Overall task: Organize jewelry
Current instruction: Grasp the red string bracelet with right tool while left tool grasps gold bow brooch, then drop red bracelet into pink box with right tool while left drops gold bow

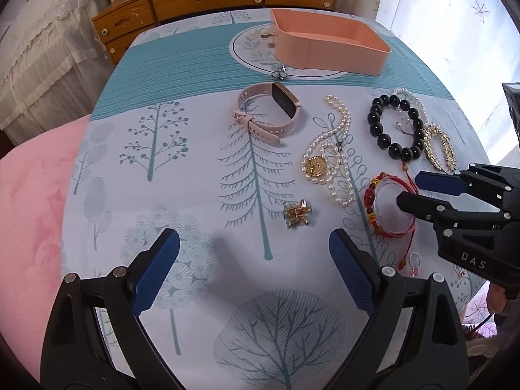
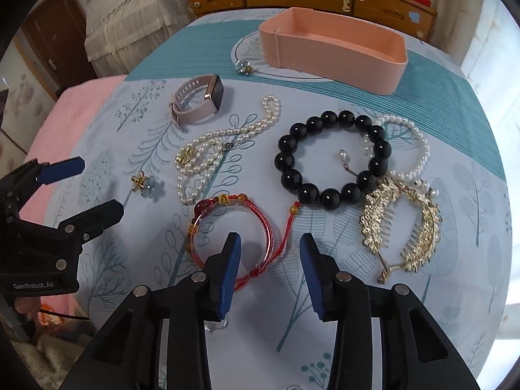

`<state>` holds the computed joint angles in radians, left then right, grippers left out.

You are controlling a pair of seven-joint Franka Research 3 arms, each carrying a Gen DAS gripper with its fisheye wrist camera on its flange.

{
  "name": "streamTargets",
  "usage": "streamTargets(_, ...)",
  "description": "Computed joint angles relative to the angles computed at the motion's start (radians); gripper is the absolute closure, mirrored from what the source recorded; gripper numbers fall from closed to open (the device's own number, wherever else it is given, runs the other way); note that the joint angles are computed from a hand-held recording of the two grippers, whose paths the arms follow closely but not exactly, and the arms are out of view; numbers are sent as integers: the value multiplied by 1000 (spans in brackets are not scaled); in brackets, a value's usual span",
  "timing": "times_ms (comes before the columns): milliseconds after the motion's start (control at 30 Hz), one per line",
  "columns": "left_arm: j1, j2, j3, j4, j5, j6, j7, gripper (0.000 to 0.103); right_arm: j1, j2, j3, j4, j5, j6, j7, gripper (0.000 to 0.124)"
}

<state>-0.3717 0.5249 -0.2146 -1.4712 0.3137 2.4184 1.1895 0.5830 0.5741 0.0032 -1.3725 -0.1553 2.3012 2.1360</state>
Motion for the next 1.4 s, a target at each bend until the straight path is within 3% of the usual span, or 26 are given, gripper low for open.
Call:
streamTargets(100, 4, 41, -9, 54, -31, -27, 5, 13, 15, 28, -13, 43, -33, -28, -12, 101)
streamTargets(200, 6, 79, -15, 106, -64, -65, 13, 31, 23, 35, -16, 51, -56, -33, -26, 117)
streamTargets(467, -16, 128, -1, 174, -74, -101, 0, 52, 11, -37, -8, -66, -27, 54, 8, 117)
streamTargets(533, -34, 132, 13, 185, -48, -108, -15, 70, 8, -61, -6, -101, -28, 75, 16, 117)
streamTargets(633, -37, 135, 11, 193, -43, -110, -20, 86, 5, -89, -3, -139, -34, 103, 28, 117)
streamTargets(900, -63, 100, 26, 145, 12, -80, -70, 86, -11, -153, 11, -223, -43, 169, 34, 117)
streamTargets(1167, -68, 19, 27, 43, 83, 20, -115, 86, -14, -144, 19, -180, -42, 118, 8, 117)
streamTargets(1400, -57, -5, 21, 38, 97, 72, -111, 86, 9, -121, -4, -87, -98, 86, 41, 117)
